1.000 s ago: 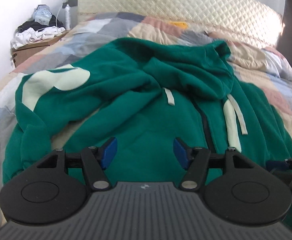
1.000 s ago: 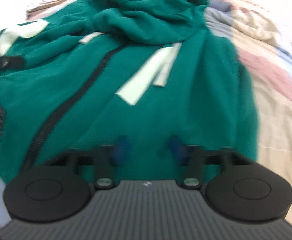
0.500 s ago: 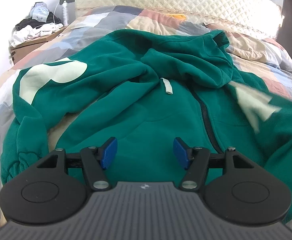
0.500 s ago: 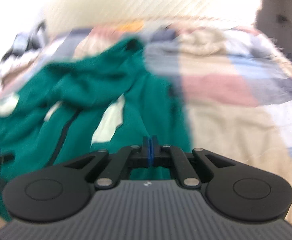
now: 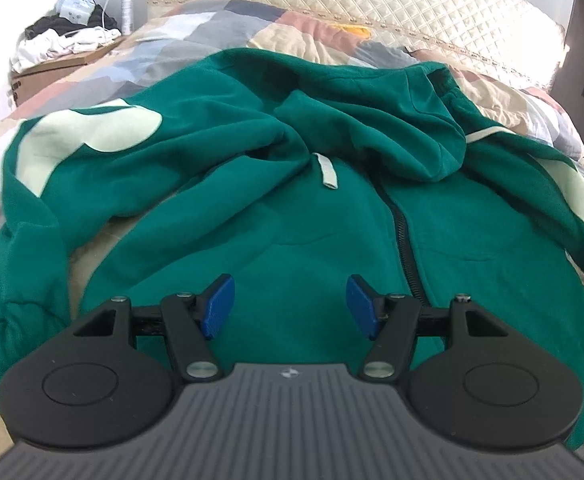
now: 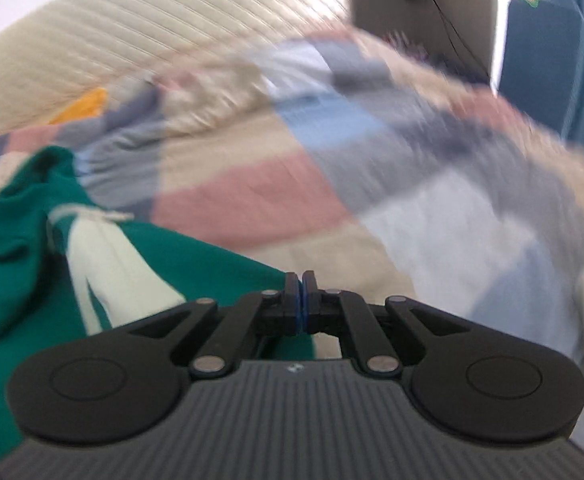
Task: Fold large clothes
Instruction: 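Drag the hoodie hem with the right gripper to spread it, then release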
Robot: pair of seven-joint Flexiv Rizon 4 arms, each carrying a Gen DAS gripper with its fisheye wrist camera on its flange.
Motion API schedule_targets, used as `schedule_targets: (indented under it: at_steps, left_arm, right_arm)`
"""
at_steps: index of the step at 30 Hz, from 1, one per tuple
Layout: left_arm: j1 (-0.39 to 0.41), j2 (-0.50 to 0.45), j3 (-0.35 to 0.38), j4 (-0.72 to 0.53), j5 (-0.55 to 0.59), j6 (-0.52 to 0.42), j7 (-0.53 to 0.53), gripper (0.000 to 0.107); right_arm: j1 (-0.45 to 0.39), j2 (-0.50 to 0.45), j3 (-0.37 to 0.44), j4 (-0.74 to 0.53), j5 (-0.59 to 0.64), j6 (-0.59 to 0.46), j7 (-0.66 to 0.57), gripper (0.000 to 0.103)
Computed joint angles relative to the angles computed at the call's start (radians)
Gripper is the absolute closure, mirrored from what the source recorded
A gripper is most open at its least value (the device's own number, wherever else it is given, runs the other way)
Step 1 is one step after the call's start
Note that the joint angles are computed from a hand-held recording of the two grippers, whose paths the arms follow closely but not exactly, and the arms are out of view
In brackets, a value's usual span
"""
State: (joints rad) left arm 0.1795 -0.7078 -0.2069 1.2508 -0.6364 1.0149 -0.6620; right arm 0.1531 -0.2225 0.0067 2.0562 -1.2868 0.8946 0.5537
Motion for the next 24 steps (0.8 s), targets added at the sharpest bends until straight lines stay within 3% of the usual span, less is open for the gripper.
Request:
schedule_targets:
  at_steps: [2, 7, 11, 13, 14, 15, 17, 21, 24]
  left_arm:
    - [-0.005, -0.017, 0.001, -0.023, 0.007, -0.013, -0.005, 0.039]
    - [-0.018, -0.060, 0.003, -0.089, 0.033, -0.035, -0.014, 0.039]
    - [-0.018, -0.082, -0.006, -0.130, 0.042, -0.058, -0.008, 0.039]
    - [-0.018, -0.090, -0.014, -0.145, 0.042, -0.062, 0.008, 0.039]
    - [-0.019, -0.094, -0.016, -0.152, 0.043, -0.061, 0.015, 0.039]
    - [-0.020, -0.098, -0.017, -0.160, 0.043, -0.063, 0.017, 0.039]
    - [-0.019, -0.107, -0.019, -0.177, 0.039, -0.077, 0.012, 0.039]
    - [-0.019, -0.123, -0.011, -0.212, 0.035, -0.103, -0.025, 0.039]
    - [-0.019, -0.141, -0.001, -0.246, 0.042, -0.126, -0.058, 0.039]
  right_arm:
    - [-0.008, -0.009, 0.003, 0.007, 0.033, 0.033, -0.008, 0.098]
    - [0.039, 0.002, 0.012, -0.017, 0.030, -0.058, -0.034, 0.096]
    - [0.037, 0.041, 0.018, -0.005, -0.104, -0.027, 0.077, 0.092]
    - [0.038, 0.047, 0.024, -0.017, -0.172, -0.021, 0.110, 0.064]
    - [0.042, 0.044, 0.028, -0.029, -0.201, -0.030, 0.113, 0.037]
    - [0.051, 0.036, 0.032, -0.048, -0.226, -0.047, 0.107, 0.020]
    - [0.065, 0.008, 0.034, -0.095, -0.257, -0.050, 0.086, 0.021]
    - [0.083, -0.107, 0.011, -0.242, -0.293, 0.058, 0.011, 0.022]
    - [0.086, -0.237, -0.025, -0.400, -0.296, 0.249, -0.058, 0.023]
